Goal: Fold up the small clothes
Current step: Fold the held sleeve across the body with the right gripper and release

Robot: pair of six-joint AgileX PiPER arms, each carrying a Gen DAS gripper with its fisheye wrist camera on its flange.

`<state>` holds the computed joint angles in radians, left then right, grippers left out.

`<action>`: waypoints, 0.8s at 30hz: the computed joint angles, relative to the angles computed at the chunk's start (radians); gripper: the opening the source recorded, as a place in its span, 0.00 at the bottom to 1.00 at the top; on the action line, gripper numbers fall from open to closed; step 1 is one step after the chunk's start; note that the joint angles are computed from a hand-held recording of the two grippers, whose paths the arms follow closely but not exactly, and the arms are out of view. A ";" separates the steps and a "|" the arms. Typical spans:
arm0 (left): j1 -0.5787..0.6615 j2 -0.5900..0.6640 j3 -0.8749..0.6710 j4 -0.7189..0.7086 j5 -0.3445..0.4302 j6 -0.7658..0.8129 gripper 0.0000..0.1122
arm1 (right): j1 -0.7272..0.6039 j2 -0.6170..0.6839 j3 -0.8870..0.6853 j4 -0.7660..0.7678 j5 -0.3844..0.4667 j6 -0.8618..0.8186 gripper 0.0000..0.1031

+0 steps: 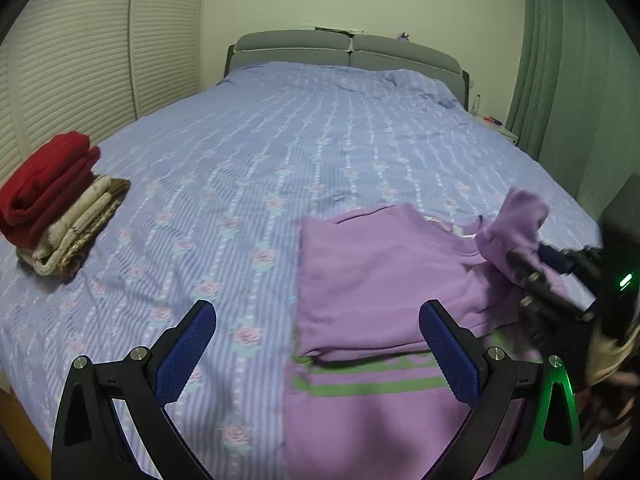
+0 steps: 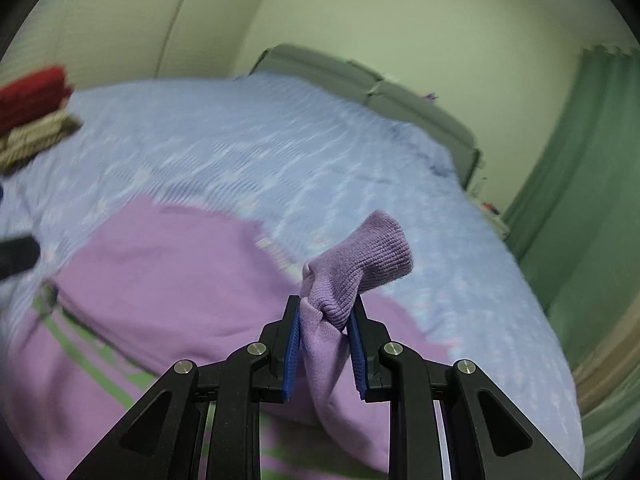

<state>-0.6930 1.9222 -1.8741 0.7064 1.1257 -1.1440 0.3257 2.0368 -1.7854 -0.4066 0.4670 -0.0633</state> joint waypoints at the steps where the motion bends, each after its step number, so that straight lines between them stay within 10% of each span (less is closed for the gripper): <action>1: 0.004 -0.005 0.014 0.000 -0.004 -0.006 0.92 | 0.015 0.013 0.004 -0.038 -0.002 0.028 0.23; 7: 0.016 -0.024 0.077 -0.009 -0.022 -0.021 0.92 | 0.053 0.053 0.020 -0.061 0.020 0.047 0.26; 11: 0.017 -0.026 0.082 -0.001 -0.007 -0.026 0.92 | 0.036 0.021 0.065 0.135 -0.026 -0.113 0.62; 15: 0.018 -0.029 0.079 0.018 -0.017 0.000 0.92 | 0.026 -0.038 0.146 0.334 -0.081 -0.275 0.63; 24: 0.111 0.036 -0.023 -0.344 -0.307 0.362 0.92 | -0.179 -0.223 0.382 0.497 -0.166 -0.293 0.69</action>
<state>-0.5824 1.9582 -1.8971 0.3619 0.8192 -0.7819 0.1470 1.8140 -1.4035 0.0902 0.3007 -0.3560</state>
